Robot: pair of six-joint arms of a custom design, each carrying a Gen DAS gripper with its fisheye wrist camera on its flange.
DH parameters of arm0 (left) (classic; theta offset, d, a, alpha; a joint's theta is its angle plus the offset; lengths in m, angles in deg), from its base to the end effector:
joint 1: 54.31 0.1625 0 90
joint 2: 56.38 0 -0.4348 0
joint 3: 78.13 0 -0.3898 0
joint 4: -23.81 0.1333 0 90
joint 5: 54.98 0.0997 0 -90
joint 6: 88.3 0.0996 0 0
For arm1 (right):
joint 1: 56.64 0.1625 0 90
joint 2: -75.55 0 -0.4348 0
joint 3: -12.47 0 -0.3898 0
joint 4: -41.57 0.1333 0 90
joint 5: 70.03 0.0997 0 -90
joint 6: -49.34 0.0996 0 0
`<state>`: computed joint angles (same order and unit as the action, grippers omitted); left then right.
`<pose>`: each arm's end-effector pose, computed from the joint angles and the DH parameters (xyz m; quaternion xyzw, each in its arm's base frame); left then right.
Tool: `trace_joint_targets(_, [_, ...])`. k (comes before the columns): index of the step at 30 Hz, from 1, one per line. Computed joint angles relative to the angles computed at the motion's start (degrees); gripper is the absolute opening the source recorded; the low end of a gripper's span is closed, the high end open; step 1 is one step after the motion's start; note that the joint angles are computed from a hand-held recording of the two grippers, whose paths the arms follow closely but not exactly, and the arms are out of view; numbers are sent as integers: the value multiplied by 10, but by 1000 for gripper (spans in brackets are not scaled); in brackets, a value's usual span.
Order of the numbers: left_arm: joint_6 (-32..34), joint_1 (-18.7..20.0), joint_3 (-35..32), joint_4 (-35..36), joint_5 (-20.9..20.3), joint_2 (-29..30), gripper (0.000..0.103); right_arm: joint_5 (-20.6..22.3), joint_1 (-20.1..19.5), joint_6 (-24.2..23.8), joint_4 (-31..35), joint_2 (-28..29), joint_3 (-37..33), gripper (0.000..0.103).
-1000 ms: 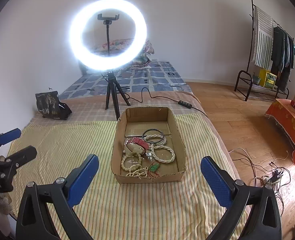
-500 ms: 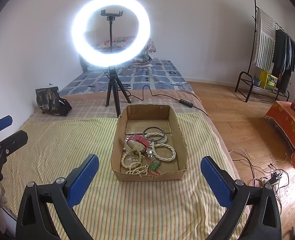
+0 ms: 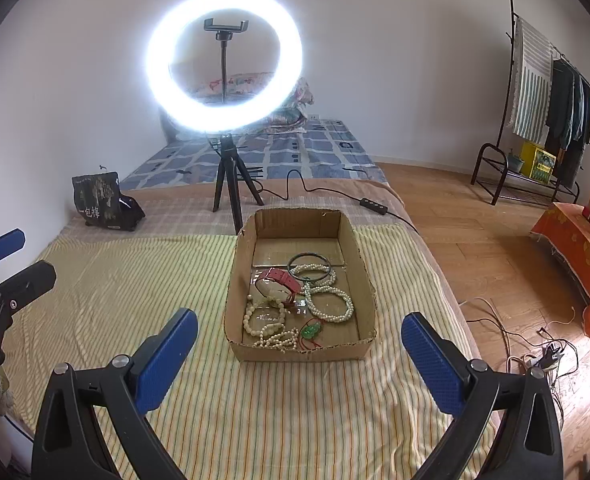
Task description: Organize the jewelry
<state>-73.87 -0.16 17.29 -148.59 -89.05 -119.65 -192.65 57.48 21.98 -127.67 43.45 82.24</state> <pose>-0.1954 -0.6389 0.3844 0.1595 0.8085 -0.4474 0.3475 0.4025 -0.7041 0.1587 0.2999 -0.8515 0.3330 0.2721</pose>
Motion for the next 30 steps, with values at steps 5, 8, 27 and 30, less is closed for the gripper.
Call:
trace_joint_targets(5, [-1, 0, 0, 1, 1, 0, 103, 1, 0, 1, 0, 0, 0, 103])
trace_joint_targets(8, [0, 0, -1, 1, 0, 1, 103, 1, -1, 2, 1, 1, 0, 103])
trace_joint_targets(27, [3, -4, 11, -5, 6, -2, 103, -3, -1, 3, 1, 2, 4, 103])
trace_joint_targets(30, [26, -5, 19, -39, 12, 2, 103, -2, -2, 4, 7, 2, 3, 103])
